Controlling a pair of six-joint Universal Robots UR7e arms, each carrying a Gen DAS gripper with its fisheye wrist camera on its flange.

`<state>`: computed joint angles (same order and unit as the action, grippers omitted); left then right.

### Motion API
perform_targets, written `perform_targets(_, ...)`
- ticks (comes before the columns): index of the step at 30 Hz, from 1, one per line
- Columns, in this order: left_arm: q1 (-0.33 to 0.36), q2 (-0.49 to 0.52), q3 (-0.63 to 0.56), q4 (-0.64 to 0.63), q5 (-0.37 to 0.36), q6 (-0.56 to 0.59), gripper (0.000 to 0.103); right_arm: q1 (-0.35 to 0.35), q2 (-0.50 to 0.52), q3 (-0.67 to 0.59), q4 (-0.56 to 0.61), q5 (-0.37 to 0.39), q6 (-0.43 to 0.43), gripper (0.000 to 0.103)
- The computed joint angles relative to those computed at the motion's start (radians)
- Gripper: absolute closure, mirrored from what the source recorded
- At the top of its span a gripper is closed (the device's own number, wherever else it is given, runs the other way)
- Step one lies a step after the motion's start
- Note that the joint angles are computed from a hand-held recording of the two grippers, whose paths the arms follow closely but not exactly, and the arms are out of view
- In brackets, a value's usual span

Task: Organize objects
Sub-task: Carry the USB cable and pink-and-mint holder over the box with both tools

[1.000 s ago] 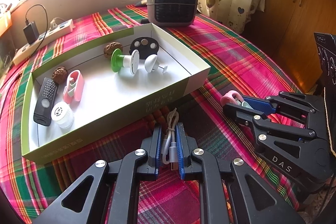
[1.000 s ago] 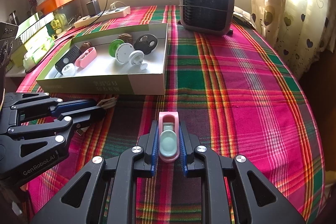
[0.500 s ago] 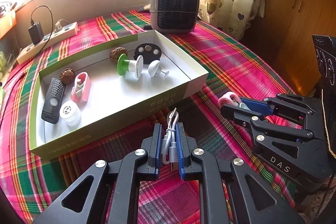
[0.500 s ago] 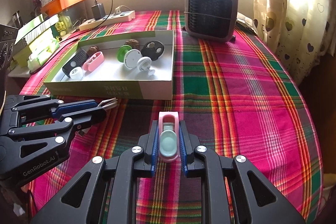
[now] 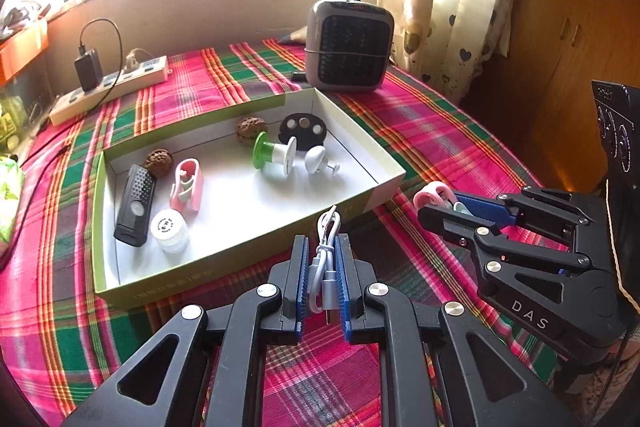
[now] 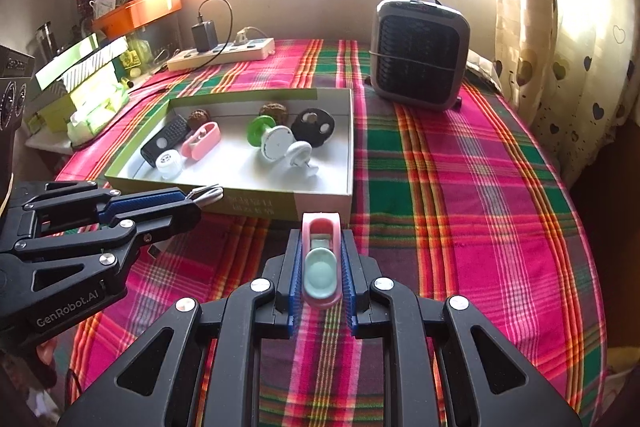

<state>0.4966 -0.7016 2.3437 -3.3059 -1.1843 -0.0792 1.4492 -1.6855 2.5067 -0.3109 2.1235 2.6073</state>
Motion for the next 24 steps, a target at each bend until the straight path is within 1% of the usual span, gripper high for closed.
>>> perform_targets(4, 0.009, -0.007, -0.004, -0.004, 0.009, 0.002, 0.091, 0.026, 0.02, -0.021, 0.003, 0.015, -0.003, 0.084)
perform_targets(10, 0.027, -0.018, -0.016, 0.002, 0.024, 0.001, 0.091, 0.046, 0.045, -0.055, 0.019, 0.018, -0.009, 0.084)
perform_targets(18, 0.066, -0.02, -0.056, 0.031, 0.041, 0.009, 0.091, 0.047, 0.096, -0.121, 0.061, 0.008, -0.028, 0.084)
perform_targets(24, 0.091, -0.003, -0.09, 0.052, 0.055, 0.013, 0.091, 0.049, 0.15, -0.175, 0.088, 0.013, -0.05, 0.084)
